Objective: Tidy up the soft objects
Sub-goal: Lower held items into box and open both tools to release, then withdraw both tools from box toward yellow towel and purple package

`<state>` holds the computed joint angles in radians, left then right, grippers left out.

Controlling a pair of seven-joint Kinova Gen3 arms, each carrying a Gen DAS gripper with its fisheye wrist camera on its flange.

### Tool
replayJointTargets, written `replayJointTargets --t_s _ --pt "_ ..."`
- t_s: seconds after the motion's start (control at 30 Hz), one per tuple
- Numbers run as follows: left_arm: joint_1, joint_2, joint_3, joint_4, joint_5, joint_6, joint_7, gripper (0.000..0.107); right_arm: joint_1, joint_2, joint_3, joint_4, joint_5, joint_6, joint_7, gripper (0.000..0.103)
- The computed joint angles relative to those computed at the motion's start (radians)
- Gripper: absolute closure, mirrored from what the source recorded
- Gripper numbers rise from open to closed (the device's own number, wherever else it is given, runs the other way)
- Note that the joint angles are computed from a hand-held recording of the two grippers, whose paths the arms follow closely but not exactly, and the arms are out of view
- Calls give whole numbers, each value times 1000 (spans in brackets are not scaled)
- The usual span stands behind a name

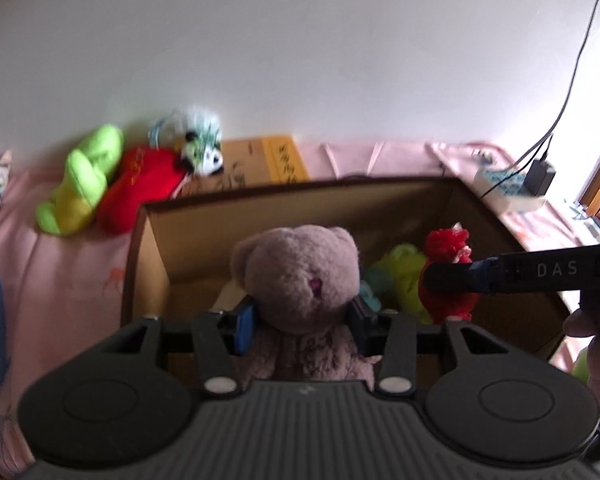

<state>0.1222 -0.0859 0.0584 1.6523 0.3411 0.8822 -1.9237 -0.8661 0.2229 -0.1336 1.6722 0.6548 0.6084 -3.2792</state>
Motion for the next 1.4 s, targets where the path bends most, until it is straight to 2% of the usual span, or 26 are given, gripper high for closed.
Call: replayJointTargets --t_s 0.1,0.23,0.33,0.43,0.5,0.6,0.77,0.8,0.9,0.97,1.17,1.27,1.4 --pt "-1 16 4 3 -18 2 14 60 28 15 -6 0 -59 -30 28 87" --pt "-2 0 9 15 -39 -8 41 48 24 34 -5 -32 -79 28 84 87" --pt "2 -30 18 21 -77 -33 81 45 75 -1 -47 31 -35 -56 -6 86" --pt "6 -67 20 26 -101 -41 124 43 1 -39 24 86 57 -107 -128 86" --pt "6 -84 47 16 -164 -29 196 43 -25 -64 32 106 123 -109 -209 86" --pt "-12 -112 116 2 -278 -5 318 43 -29 -91 -38 105 234 -15 -330 86" --pt "19 -138 141 -36 -371 76 444 43 -214 -107 10 83 338 189 -358 86" --pt "21 -143 152 -44 -391 96 465 43 -219 -106 -12 76 349 229 -360 86" --pt "27 -166 192 -44 -461 128 523 43 -161 -103 -143 58 368 329 -360 86" --pt "30 -183 216 -40 -500 148 555 42 -157 -106 -182 57 383 369 -376 86" --pt "30 -216 264 -51 -561 237 641 40 -198 -110 -229 36 389 479 -384 86" --pt "33 -236 273 -55 -569 274 664 39 -212 -122 -244 43 391 487 -392 86" --pt "16 -265 328 -53 -616 324 706 39 -239 -123 -268 41 405 523 -396 86"
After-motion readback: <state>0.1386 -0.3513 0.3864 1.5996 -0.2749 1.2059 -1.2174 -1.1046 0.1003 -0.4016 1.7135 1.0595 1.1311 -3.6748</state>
